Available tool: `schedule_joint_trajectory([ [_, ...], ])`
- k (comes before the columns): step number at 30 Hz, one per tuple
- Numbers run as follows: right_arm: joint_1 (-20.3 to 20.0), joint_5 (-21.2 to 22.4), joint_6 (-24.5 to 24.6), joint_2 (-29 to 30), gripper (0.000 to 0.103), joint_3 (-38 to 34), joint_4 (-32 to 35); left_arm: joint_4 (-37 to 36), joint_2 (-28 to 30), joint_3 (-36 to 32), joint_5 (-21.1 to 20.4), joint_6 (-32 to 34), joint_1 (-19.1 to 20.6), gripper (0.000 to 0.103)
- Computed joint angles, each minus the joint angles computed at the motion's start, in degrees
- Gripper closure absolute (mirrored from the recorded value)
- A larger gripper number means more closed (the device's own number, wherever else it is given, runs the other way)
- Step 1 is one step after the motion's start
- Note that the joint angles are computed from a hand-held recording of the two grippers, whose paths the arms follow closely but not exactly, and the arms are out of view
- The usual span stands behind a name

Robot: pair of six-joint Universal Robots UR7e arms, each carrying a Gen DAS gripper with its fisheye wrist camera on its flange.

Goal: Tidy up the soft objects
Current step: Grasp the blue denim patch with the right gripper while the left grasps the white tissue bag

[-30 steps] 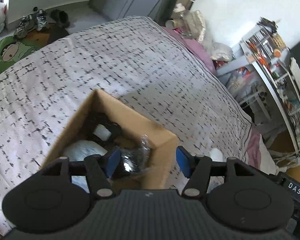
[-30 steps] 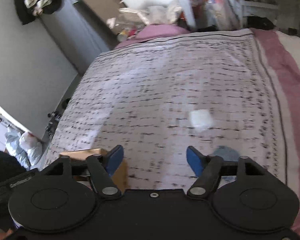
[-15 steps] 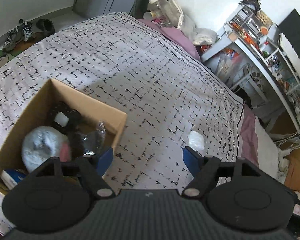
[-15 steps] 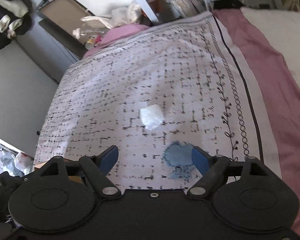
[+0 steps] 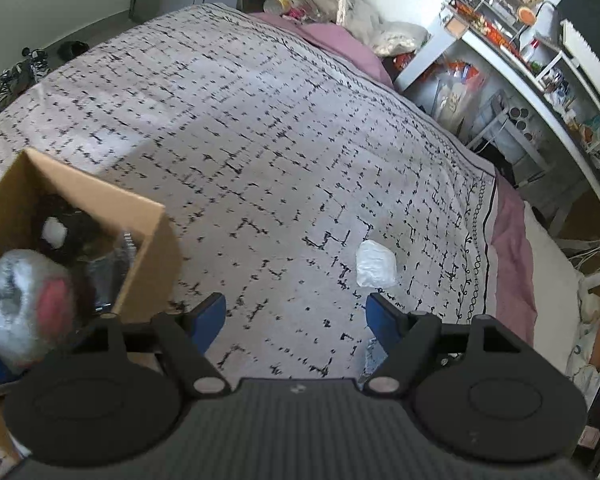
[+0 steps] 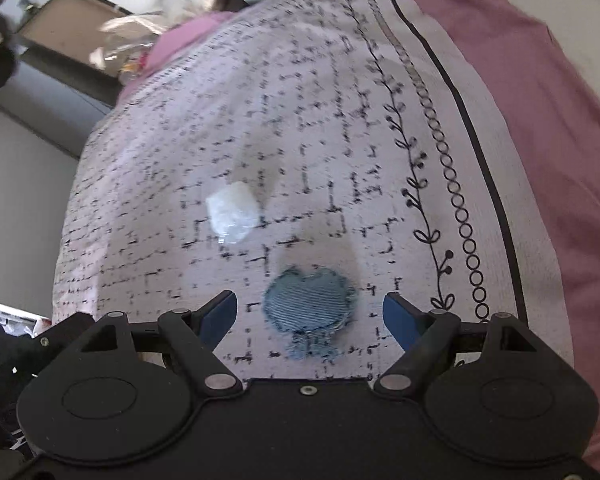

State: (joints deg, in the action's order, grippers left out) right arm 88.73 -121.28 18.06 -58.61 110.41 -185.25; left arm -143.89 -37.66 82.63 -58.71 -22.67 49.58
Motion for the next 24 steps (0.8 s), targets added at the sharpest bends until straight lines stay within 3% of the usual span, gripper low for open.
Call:
schedule_joint_trajectory([
  [4, -1.54, 1.69, 3.21, 0.11, 0.024, -0.26, 1.45, 1.46, 3.42, -3.66, -0.58, 0.40, 0.17, 0.027],
  [15, -4.25, 8.05, 4.69, 1.16, 0.032, -1.97, 3.54, 2.88, 12.16, -12.78, -2.38, 3.65, 0.87, 0.028],
  [24, -4.02, 6.16, 0.70, 3.71, 0.057, -4.03, 1.81, 5.19, 17.63, -19.78, -4.28, 4.92, 2.12, 0.028],
])
